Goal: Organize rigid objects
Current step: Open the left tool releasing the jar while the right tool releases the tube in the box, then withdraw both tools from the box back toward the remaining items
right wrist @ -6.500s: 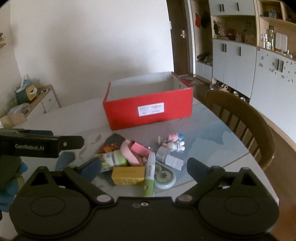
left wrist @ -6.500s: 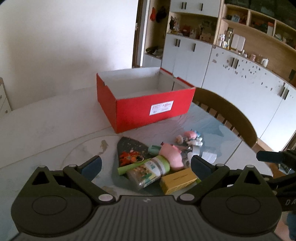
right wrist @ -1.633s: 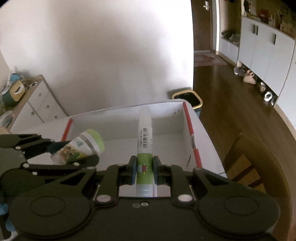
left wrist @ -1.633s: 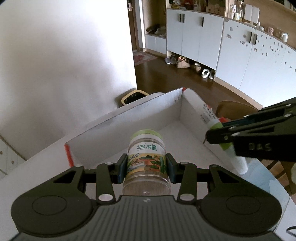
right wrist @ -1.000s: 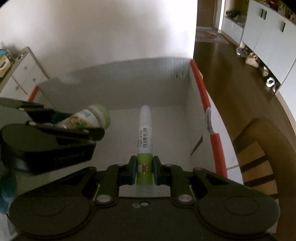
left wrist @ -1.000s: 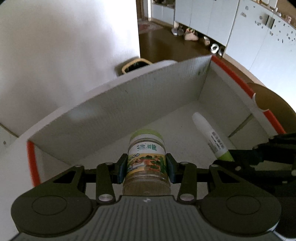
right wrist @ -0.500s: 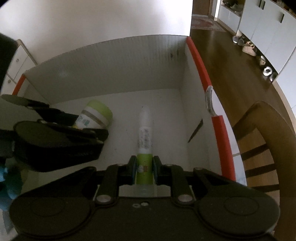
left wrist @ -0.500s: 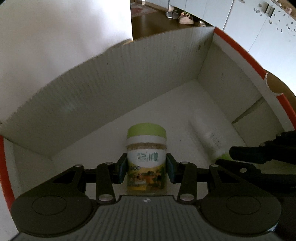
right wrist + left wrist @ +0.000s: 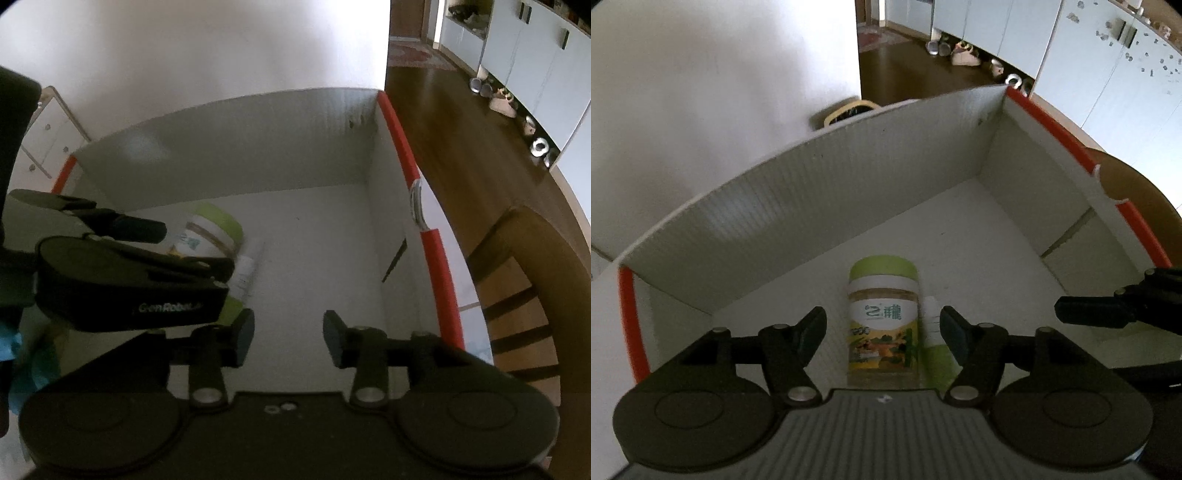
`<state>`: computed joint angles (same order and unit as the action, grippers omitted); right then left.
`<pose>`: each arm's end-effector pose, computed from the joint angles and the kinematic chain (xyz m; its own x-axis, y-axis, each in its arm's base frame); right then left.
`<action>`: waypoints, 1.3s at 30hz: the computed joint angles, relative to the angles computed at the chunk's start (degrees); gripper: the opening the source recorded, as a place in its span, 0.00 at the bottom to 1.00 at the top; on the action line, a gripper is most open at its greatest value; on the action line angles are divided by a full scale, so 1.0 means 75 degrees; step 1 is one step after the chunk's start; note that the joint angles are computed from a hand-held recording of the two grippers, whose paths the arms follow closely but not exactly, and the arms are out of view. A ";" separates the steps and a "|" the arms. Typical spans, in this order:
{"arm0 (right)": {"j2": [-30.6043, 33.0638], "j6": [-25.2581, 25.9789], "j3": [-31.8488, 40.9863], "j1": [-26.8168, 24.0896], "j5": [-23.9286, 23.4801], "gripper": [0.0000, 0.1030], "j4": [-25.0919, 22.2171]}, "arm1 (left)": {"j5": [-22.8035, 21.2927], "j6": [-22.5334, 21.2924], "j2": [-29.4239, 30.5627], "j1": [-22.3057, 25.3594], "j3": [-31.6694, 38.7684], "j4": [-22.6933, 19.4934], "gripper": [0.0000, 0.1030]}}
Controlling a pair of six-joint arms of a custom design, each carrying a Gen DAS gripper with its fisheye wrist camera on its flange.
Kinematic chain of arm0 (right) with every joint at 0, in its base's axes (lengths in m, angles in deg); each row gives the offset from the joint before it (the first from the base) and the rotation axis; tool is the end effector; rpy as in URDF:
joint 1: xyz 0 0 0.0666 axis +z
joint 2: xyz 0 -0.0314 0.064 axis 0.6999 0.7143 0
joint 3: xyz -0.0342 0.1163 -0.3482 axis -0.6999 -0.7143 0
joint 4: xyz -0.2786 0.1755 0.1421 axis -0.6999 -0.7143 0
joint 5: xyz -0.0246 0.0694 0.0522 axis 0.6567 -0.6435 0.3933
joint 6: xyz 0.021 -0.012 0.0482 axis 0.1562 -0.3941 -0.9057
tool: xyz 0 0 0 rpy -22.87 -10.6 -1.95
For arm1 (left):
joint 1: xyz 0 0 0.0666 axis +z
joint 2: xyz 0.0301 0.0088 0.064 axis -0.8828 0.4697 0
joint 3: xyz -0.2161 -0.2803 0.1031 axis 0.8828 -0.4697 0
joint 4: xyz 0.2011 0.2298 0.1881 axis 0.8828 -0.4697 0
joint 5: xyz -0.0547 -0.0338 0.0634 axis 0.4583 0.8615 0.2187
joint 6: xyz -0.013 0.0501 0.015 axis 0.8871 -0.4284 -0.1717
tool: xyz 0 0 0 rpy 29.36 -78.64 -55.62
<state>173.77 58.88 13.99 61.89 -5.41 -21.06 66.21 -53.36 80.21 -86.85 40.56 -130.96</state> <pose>0.4566 0.1530 0.3658 -0.7364 -0.5194 -0.4336 -0.6204 0.7740 0.1264 0.4149 -0.1836 0.3464 -0.8939 -0.1121 -0.4341 -0.1274 0.9918 0.0063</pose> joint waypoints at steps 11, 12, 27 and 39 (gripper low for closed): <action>-0.0668 0.0159 -0.0224 -0.0269 -0.0561 0.51 -0.0126 | -0.0520 0.0177 -0.0681 -0.0445 -0.0025 -0.0184 0.65; -0.0787 0.0183 -0.0271 -0.0285 -0.0570 0.52 -0.0138 | -0.0567 0.0212 -0.0749 -0.0493 -0.0038 -0.0197 0.65; -0.2190 0.0533 -0.1079 -0.0570 -0.0956 0.72 0.0090 | -0.1372 0.0784 -0.1611 -0.1444 -0.0242 -0.0293 0.65; -0.3471 0.0691 -0.1827 -0.0854 -0.1550 0.82 0.0137 | -0.2244 0.1565 -0.2539 -0.2498 -0.0606 -0.0599 0.72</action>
